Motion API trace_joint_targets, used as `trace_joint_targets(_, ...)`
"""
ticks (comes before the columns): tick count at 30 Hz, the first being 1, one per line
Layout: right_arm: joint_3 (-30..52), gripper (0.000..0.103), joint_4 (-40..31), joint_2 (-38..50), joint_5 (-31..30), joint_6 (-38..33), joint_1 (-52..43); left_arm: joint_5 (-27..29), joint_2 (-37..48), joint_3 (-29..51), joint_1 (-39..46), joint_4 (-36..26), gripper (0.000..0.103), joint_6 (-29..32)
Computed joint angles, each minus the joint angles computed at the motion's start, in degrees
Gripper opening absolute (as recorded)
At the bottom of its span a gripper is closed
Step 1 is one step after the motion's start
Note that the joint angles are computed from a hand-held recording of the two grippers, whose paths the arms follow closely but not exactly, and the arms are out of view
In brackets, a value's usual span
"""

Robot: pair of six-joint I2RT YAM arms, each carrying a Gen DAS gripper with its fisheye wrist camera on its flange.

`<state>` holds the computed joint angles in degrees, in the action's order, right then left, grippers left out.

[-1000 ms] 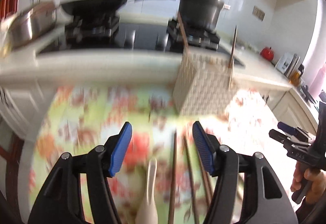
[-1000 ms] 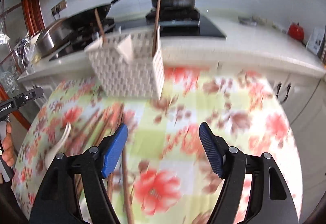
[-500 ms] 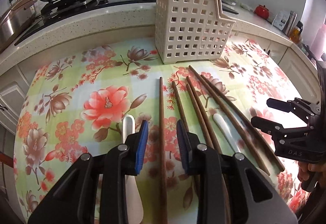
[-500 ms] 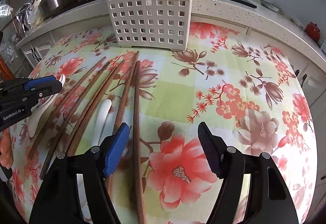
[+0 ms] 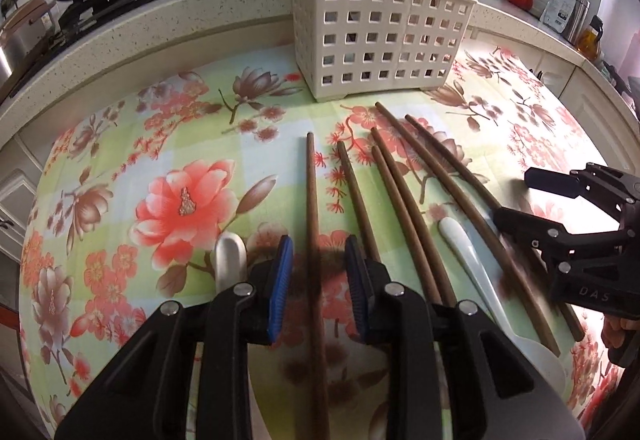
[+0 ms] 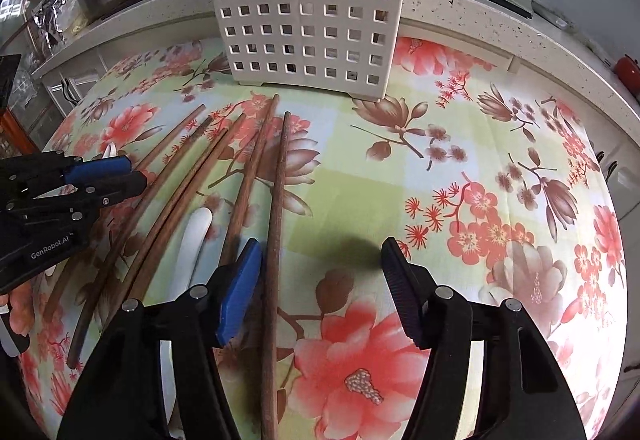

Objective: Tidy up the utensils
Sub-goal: 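Move the left tool back to grasp a chopstick while the right tool grasps another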

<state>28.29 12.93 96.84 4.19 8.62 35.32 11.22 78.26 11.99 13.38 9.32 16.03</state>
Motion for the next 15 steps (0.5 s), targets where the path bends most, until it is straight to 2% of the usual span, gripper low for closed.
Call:
trace_joint_targets(3, 1.3, 0.056, 0.4, 1.3, -0.5, -0.6, 0.1, -0.6, 0.9, 0.8, -0.9, 0.2, 0.023, -0.2)
trace_joint_targets(6, 1.9, 0.044, 1.4, 2.1, -1.1, -1.2, 0.6, -1.7, 2.2, 1.6, -1.7, 0.9, 0.013, -0.4)
trace_joint_targets(8, 2.0, 0.029, 2.0, 2.2, -1.5, -1.3, 0.9, -2.1, 2.6, 2.0, -1.9, 0.9, 0.006, -0.3)
trace_joint_targets(9, 2.0, 0.025, 2.2, 2.2, -1.5, -1.2, 1.1, -2.0, 2.7, 2.1, -1.9, 0.8, 0.006, -0.4)
trace_joint_targets(11, 2.1, 0.01, 2.4, 2.3, -1.2, -1.1, 1.4, -1.4, 2.7, 2.5, -1.6, 0.2, 0.006, -0.4)
trace_joint_targets(15, 1.0, 0.008, 2.3, 0.6, -1.7, -0.6, 0.8, 1.9, 0.2, 2.1, 0.4, -2.3, 0.006, -0.6)
